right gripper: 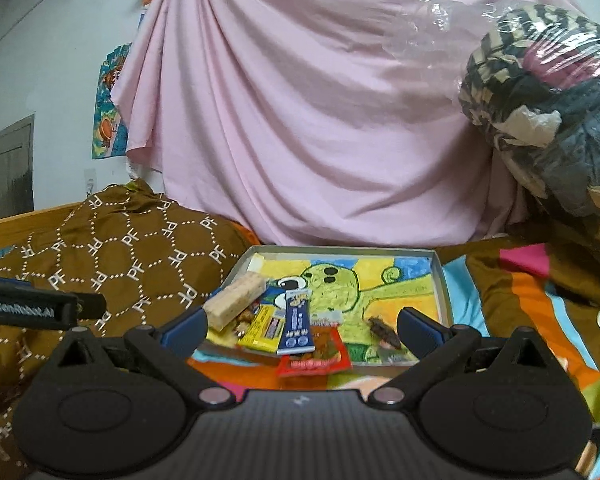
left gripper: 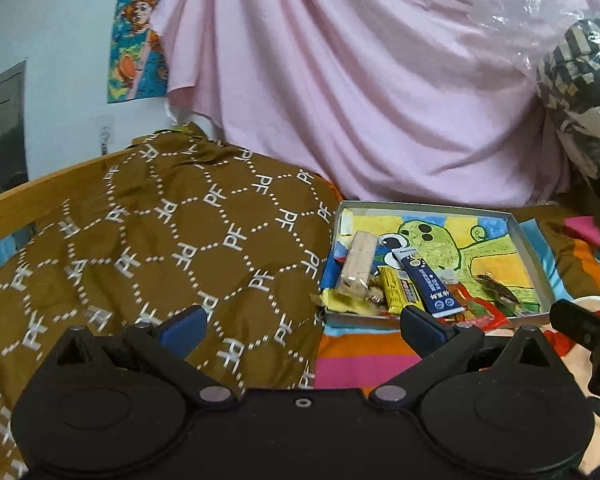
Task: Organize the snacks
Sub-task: 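Withdraw both tools up from the tray, then move both tools toward the gold foil packet and pink sausages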
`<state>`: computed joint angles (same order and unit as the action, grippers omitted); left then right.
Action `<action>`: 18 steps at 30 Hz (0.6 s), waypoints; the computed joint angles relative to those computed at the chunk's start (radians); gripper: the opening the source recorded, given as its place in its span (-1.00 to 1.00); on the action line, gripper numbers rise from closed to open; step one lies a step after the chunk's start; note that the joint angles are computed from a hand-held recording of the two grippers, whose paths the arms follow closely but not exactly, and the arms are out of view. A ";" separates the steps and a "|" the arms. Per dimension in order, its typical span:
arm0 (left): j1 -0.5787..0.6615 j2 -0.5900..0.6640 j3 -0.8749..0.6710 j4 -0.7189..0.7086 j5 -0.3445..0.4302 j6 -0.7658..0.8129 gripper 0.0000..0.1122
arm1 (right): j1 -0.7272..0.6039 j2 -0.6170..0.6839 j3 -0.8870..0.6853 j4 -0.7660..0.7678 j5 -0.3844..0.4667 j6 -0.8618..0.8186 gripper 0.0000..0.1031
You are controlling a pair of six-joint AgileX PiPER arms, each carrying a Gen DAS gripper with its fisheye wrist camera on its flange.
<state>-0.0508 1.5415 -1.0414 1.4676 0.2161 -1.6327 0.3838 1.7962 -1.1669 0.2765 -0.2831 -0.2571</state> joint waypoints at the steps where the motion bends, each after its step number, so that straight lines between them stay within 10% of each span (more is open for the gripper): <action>1: -0.007 -0.023 0.028 0.023 0.011 -0.030 0.82 | 0.000 -0.014 0.022 -0.013 -0.005 0.020 0.99; 18: -0.064 -0.169 0.200 -0.178 0.104 0.135 0.82 | 0.021 -0.192 0.271 0.114 -0.019 -0.022 1.00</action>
<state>-0.1152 1.3724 -0.8411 1.2892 0.3205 -1.4980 0.4052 1.6041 -0.8957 0.3904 -0.3018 -0.2795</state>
